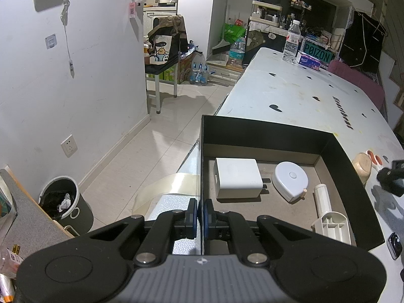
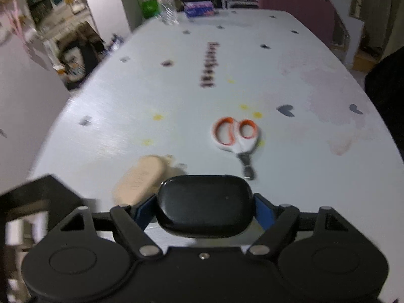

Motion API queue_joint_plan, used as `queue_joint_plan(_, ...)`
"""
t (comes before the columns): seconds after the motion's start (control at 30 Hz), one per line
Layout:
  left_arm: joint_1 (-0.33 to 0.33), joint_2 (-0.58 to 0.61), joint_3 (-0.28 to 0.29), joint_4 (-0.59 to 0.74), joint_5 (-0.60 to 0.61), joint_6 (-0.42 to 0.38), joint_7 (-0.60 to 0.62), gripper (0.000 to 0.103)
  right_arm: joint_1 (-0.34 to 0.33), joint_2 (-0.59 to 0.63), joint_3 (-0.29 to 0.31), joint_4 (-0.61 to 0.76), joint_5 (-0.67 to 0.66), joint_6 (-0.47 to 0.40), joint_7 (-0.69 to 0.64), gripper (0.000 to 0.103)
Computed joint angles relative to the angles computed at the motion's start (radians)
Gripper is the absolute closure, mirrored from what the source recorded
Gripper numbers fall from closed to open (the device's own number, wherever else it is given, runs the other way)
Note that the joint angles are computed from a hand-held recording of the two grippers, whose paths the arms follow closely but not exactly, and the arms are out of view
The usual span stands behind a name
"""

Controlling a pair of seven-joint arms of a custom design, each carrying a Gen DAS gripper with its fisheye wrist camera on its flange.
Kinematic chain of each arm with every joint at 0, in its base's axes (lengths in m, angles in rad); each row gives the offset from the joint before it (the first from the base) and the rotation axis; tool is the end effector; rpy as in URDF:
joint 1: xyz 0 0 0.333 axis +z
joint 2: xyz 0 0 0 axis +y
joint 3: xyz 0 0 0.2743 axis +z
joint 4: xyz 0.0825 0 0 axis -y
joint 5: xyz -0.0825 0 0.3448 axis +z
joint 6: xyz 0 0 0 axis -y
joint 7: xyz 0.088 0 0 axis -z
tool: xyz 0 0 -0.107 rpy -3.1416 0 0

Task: Organize rigid objects
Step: 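Lower the black case into the box and open the right gripper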

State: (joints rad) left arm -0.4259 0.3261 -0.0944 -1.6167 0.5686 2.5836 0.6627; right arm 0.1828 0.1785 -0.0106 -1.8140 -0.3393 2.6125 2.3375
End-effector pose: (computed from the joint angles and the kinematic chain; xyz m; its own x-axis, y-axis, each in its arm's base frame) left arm 0.5635 -0.3251 0.4832 -0.0201 -0.9956 0.0918 -0.7356 -0.0475 -0.6757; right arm 0.6012 0.1124 0.4853 -0.2951 -0.9434 -0.1516 -0.7328 0.3253 -0.5976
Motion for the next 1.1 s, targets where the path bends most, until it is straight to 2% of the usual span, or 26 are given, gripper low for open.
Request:
queue_joint_plan(0.13, -0.001, 0.001, 0.0, 0.002, 0.001, -0.001, -0.001, 0.099, 0.006, -0.079, 0.029, -0.087, 0.049, 0.108, -0.04, 0.022)
queue_joint_plan(0.23, -0.002, 0.002, 0.001, 0.002, 0.001, -0.002, -0.001, 0.099, 0.022, -0.092, 0.061, -0.09, 0.131, 0.142, -0.124, 0.022)
queue_joint_plan(0.4, -0.001, 0.001, 0.0, 0.002, 0.0, -0.001, 0.0, 0.099, 0.064, -0.026, 0.117, 0.016, 0.279, 0.113, -0.303, 0.022)
queue_joint_plan(0.5, -0.003, 0.002, 0.001, 0.004, 0.002, -0.003, -0.002, 0.099, 0.097, 0.056, 0.134, 0.14, 0.31, 0.023, -0.354, 0.022)
queue_joint_plan(0.63, 0.001, -0.003, 0.001, -0.005, 0.001, 0.004, 0.001, 0.099, 0.141, 0.214, 0.14, 0.385, 0.326, -0.192, -0.362, 0.022)
queue_joint_plan(0.73, 0.006, -0.007, 0.0, -0.014, -0.005, 0.012, 0.005, 0.099, 0.176, 0.318, 0.124, 0.544, 0.311, -0.304, -0.333, 0.022)
queue_joint_plan(0.83, 0.011, -0.013, -0.001, -0.023, -0.01, 0.02, 0.009, 0.098, 0.202, 0.401, 0.11, 0.675, 0.293, -0.38, -0.315, 0.022)
queue_joint_plan(1.03, 0.015, -0.018, -0.001, -0.034, -0.018, 0.031, 0.015, 0.098, 0.211, 0.519, 0.109, 0.855, 0.337, -0.513, -0.274, 0.022)
queue_joint_plan(1.1, 0.015, -0.018, -0.001, -0.033, -0.017, 0.03, 0.014, 0.098, 0.219, 0.537, 0.1, 0.877, 0.333, -0.525, -0.261, 0.02)
